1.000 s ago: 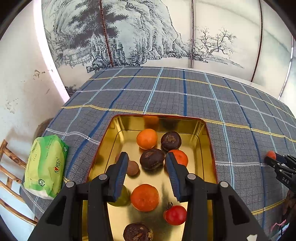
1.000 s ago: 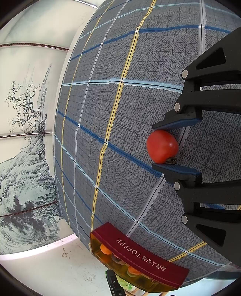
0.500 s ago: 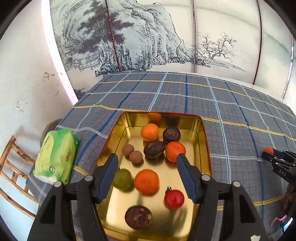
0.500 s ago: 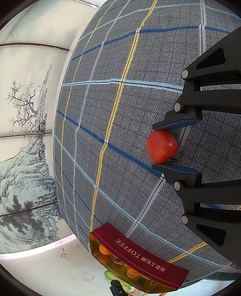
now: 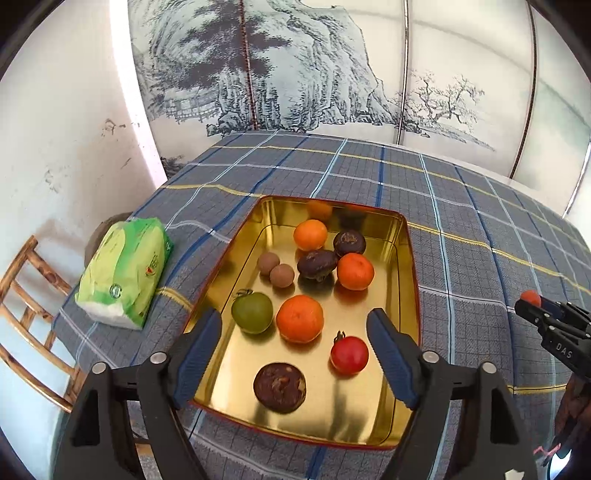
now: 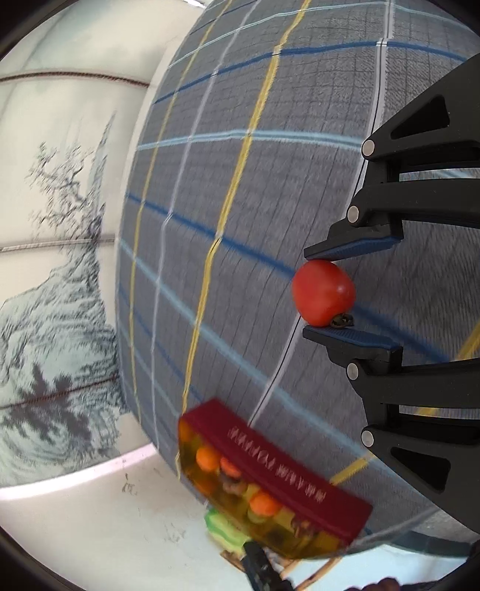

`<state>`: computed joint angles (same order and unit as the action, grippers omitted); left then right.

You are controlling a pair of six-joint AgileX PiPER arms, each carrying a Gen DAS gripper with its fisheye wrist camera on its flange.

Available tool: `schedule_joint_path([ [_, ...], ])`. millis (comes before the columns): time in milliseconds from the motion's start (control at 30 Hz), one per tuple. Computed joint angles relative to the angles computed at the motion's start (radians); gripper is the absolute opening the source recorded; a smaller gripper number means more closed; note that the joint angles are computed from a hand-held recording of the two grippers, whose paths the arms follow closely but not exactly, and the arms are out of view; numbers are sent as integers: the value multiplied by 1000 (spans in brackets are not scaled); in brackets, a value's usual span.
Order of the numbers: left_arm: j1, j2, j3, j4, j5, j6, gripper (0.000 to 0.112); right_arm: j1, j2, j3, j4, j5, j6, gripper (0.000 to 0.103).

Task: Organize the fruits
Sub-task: 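Carry the red tomato into the tin with the right gripper and release it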

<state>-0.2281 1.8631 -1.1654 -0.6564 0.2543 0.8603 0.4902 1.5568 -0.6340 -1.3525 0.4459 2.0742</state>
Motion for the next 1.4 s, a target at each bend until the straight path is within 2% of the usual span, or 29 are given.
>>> schedule_joint_path([
  [67, 20, -11, 20, -102, 6, 99, 81, 30, -20, -29, 37, 15, -50, 36],
  [133, 27, -27, 48, -158, -16, 164, 83, 58, -23, -70, 72, 29, -99, 36],
  [233, 40, -55, 93, -314, -40, 350, 87, 99, -25, -127, 100, 28, -151, 36],
  [400, 77, -95, 149, -546, -40, 604, 89, 153, 26, -253, 171, 17, -273, 36],
  [467, 98, -102, 155, -593, -31, 649, 89, 160, 58, -305, 203, 2, -327, 36],
  [633, 151, -88, 124, -466, 13, 508, 89, 162, 155, -442, 318, -18, -496, 36],
  [800, 173, -57, 96, -340, 5, 373, 89, 147, 239, -542, 423, -37, -634, 36],
  [1133, 173, -31, 90, -281, -13, 339, 89, 94, 363, -664, 617, -56, -831, 36],
  [1400, 175, -27, 94, -321, -15, 383, 89, 75, 426, -739, 724, -30, -945, 36],
])
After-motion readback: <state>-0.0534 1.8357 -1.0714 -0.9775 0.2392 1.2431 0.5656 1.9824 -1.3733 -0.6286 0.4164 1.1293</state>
